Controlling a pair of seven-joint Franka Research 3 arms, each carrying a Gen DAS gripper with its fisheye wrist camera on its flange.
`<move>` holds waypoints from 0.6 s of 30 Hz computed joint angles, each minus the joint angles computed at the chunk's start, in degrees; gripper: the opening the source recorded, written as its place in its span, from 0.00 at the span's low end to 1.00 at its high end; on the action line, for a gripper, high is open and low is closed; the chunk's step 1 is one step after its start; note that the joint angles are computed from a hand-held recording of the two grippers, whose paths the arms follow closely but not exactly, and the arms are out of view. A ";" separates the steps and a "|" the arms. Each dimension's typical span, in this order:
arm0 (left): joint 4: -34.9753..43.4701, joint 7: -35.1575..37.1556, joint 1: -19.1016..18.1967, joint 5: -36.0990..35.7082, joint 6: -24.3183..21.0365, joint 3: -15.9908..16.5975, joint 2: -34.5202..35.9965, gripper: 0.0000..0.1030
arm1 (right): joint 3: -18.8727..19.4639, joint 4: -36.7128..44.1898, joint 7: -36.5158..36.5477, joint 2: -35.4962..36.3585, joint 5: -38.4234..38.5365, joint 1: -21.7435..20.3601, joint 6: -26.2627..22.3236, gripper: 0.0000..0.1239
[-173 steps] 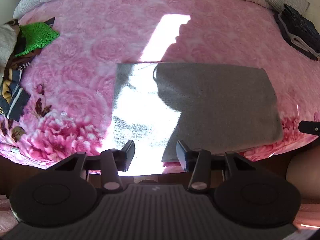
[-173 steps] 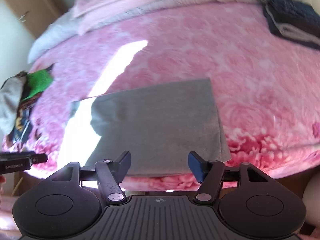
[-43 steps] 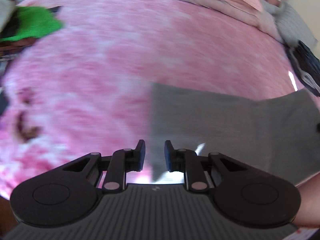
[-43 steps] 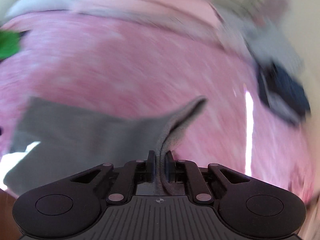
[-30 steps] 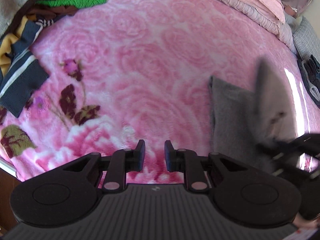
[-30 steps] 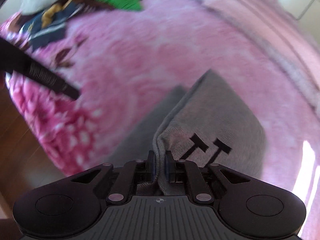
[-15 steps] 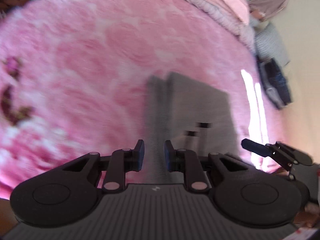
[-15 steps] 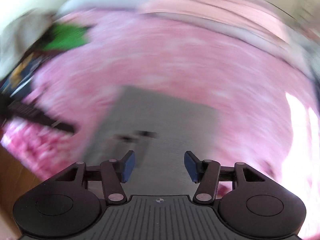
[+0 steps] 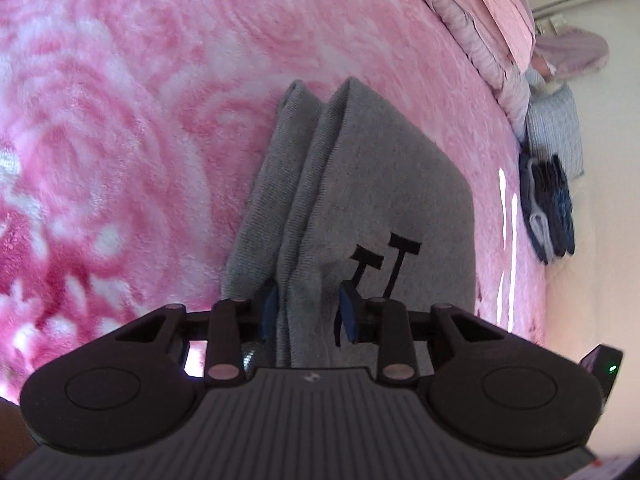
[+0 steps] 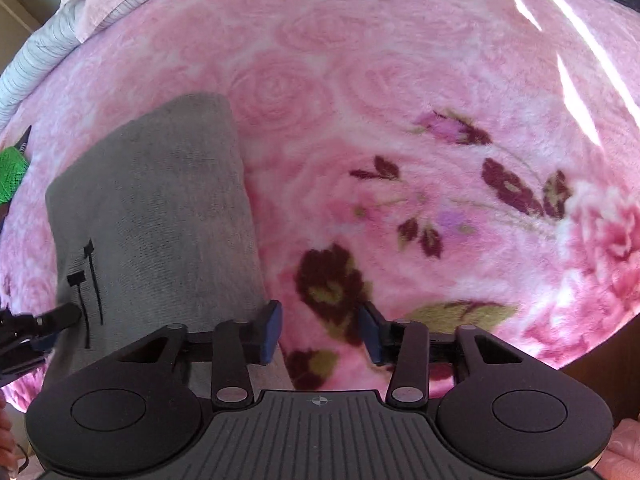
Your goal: Fold clothes
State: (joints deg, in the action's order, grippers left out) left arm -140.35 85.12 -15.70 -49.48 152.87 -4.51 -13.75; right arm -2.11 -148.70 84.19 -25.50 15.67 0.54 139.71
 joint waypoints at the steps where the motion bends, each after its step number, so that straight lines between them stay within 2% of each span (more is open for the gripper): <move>1: -0.11 0.82 -0.05 0.12 0.23 0.05 -0.37 0.04 | 0.23 0.47 -0.90 0.20 -0.48 0.39 -0.15 0.23; 5: -2.73 1.51 -0.43 3.29 3.83 -0.20 -4.77 0.03 | 1.47 0.08 -5.67 -1.70 -2.75 2.28 0.35 0.16; 8: -4.81 -2.99 0.04 7.68 5.06 0.02 -6.95 0.04 | 3.11 -1.67 -5.25 -2.86 -3.63 2.87 1.71 0.14; 11: -3.50 -6.17 0.44 15.42 3.57 -0.37 -4.54 0.04 | 4.51 -2.22 -3.67 -2.58 -6.28 2.31 3.36 0.14; 15: -2.22 -5.59 -0.63 17.32 2.24 0.92 -2.75 0.05 | 4.37 -0.31 -2.83 -2.02 -8.43 2.16 1.86 0.15; 18: -1.63 -6.29 1.03 21.51 -0.82 0.69 -4.33 0.11 | 3.19 0.63 -2.58 -2.56 -6.66 2.71 5.16 0.15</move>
